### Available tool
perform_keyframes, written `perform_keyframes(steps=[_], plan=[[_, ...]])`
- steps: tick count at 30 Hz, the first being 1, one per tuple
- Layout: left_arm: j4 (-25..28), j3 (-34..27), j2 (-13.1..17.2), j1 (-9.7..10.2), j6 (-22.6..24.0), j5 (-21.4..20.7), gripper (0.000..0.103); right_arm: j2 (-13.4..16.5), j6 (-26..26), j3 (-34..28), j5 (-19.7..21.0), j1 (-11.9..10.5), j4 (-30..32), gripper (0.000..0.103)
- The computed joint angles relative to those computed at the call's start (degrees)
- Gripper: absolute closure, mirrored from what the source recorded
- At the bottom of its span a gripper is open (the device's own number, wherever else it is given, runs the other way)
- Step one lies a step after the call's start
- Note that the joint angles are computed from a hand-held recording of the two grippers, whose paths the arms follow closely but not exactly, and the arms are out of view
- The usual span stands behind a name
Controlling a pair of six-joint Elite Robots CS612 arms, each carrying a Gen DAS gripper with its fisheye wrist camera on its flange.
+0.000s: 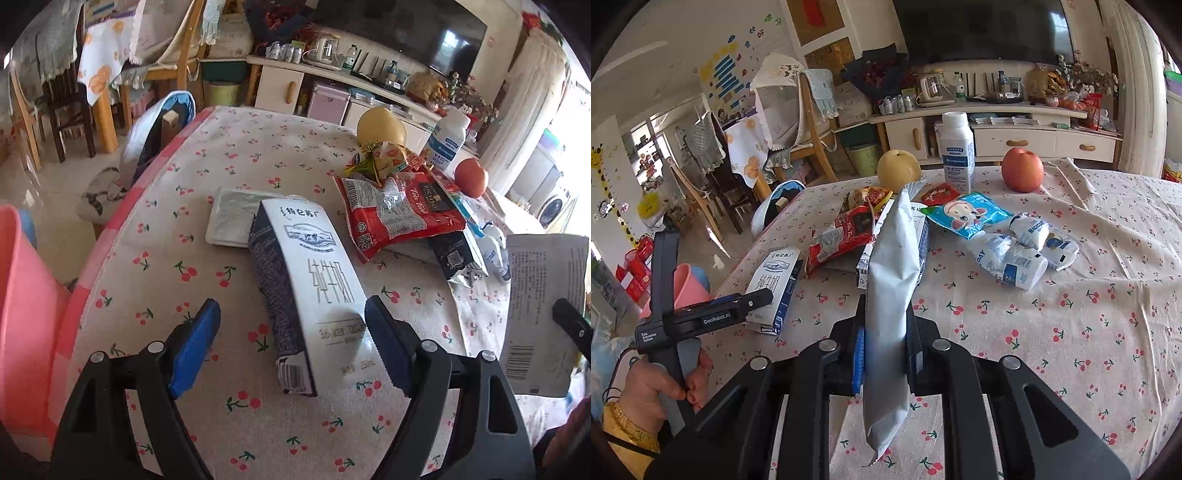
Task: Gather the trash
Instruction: 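Lift the milk carton with left tool while right tool lifts the white packet, then carry both items over the pink bucket and open both grippers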
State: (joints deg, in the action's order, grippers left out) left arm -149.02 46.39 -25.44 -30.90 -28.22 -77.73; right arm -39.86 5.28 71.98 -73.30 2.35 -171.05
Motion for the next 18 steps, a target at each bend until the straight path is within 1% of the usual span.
perform_keyframes(steps=[1, 2, 3, 4, 5, 6, 8, 10, 11, 12, 13, 15, 18], plan=[[0.3, -0.2, 0.0, -0.44, 1.9, 1.3, 0.020, 0.1, 0.0, 0.0, 0.2, 0.0, 0.2, 0.085], [0.4, -0.6, 0.2, -0.86, 3.8, 2.8, 0.015, 0.2, -0.2, -0.3, 0.5, -0.1, 0.4, 0.085], [0.8, -0.9, 0.3, -1.38, 5.6, 4.9, 0.011, 0.4, -0.2, -0.4, 0.7, -0.1, 0.5, 0.085], [2.0, -1.7, 0.8, -1.96, 7.4, 7.6, 0.011, 0.5, -0.1, -0.5, 1.1, -0.1, 0.5, 0.085], [3.6, -2.7, 1.2, -2.24, 8.2, 9.1, 0.011, 0.6, -0.1, -0.7, 1.4, -0.2, 0.6, 0.085], [6.4, -4.2, 1.9, -2.44, 8.3, 10.6, 0.011, 0.7, -0.1, -0.8, 1.6, -0.2, 0.6, 0.085], [9.7, -5.9, 2.6, -2.49, 7.3, 11.8, 0.011, 0.8, -0.2, -1.1, 2.0, -0.3, 0.8, 0.085], [10.3, -6.3, 2.9, -2.29, 6.1, 11.5, 0.026, 0.9, -0.2, -1.2, 2.3, -0.4, 0.8, 0.085], [10.5, -6.4, 2.8, -2.15, 5.2, 11.1, 0.043, 0.9, -0.3, -1.2, 2.5, -0.4, 0.9, 0.085], [10.6, -6.3, 2.7, -2.03, 4.3, 10.8, 0.045, 0.9, -0.3, -1.2, 2.6, -0.3, 1.0, 0.085], [9.4, -5.4, 2.3, -1.85, 3.4, 10.0, 0.047, 0.8, -0.4, -1.2, 2.7, -0.3, 1.0, 0.085], [7.3, -3.8, 1.6, -1.72, 2.5, 9.4, 0.048, 0.7, -0.6, -1.0, 2.8, -0.2, 0.9, 0.085], [2.5, -0.8, 0.1, -1.64, 1.6, 9.5, 0.048, 0.5, -0.8, -1.0, 3.2, 0.1, 0.5, 0.085]])
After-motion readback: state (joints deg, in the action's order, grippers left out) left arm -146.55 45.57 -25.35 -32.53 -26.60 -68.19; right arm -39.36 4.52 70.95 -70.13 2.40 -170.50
